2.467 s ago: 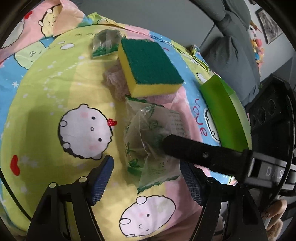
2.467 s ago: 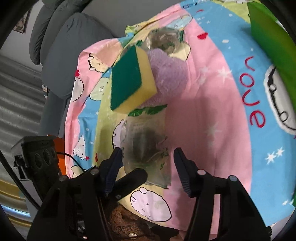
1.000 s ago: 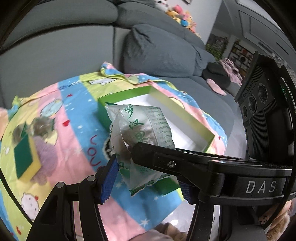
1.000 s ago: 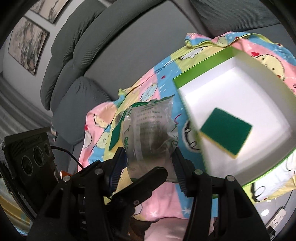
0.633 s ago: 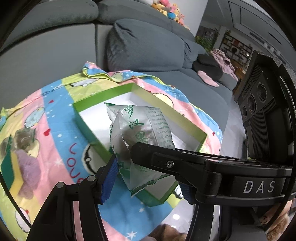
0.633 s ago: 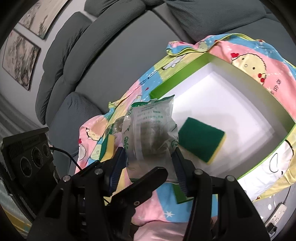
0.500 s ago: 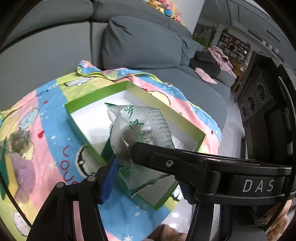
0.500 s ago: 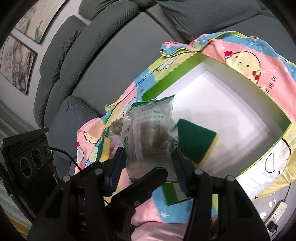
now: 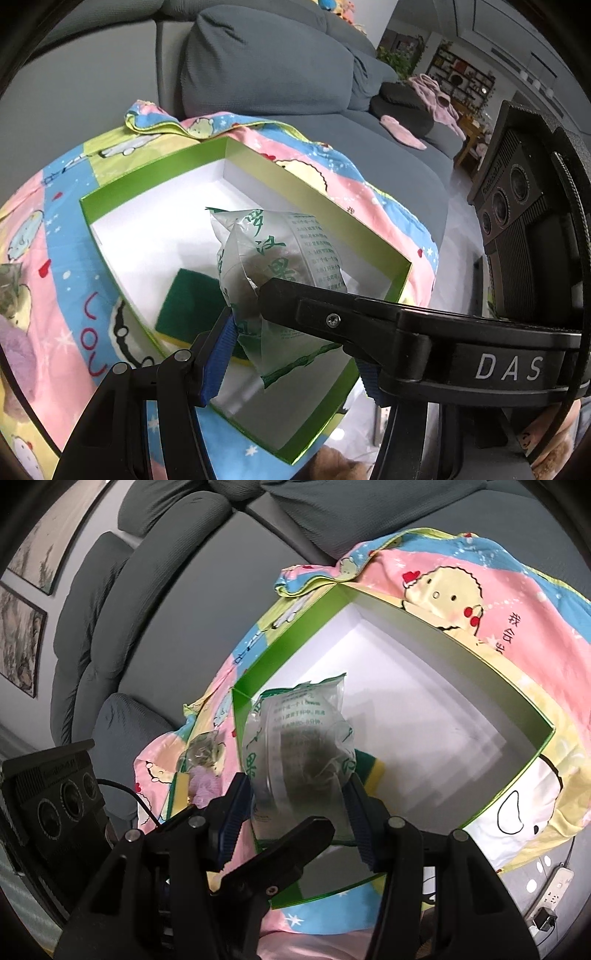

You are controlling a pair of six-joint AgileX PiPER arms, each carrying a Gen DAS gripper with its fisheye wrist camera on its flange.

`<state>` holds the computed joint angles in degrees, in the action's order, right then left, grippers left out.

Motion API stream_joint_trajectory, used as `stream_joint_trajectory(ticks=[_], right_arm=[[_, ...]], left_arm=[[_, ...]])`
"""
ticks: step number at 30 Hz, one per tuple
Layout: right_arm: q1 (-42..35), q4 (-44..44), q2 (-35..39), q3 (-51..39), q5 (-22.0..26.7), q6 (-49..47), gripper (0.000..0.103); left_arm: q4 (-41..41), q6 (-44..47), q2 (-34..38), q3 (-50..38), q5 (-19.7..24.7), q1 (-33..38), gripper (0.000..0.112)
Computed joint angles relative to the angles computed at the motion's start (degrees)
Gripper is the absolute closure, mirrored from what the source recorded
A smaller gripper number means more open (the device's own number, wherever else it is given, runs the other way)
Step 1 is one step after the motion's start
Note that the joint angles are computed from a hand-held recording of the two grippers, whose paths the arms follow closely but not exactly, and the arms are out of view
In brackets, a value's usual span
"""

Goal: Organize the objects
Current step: 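Carry the plastic bag with the right gripper over the green box, then lower the bag into the box beside the sponge and open the right gripper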

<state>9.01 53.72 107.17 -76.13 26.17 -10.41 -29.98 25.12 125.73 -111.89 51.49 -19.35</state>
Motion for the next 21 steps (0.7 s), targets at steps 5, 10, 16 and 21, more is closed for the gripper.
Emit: stream_joint_trajectory(ticks=[5,10,16,21], right_arm=[[-0.4,-2.5,0.8,-0.3,0.1,2.4,0.050],[0.0,-5.8,0.7,-0.5,-0.3,5.4,0.050],[0.7,-12.4,0.6,-1.0,-0.8,11.7,0.050],[1.3,-17.1,0.2,-1.1,-1.2,17.2,0.047]], left_arm=[[-0.3,-0.5,1.2,-1.1,0.9,-0.2,0.052],[-0.3,-0.8,1.5,-1.3,1.0,-0.4,0.052],[-1.4,-1.2,2.2,-2.0,2.1,-0.3,0.052],[-2.9,0.1,0.7,-0.3,1.7,0.2,0.052]])
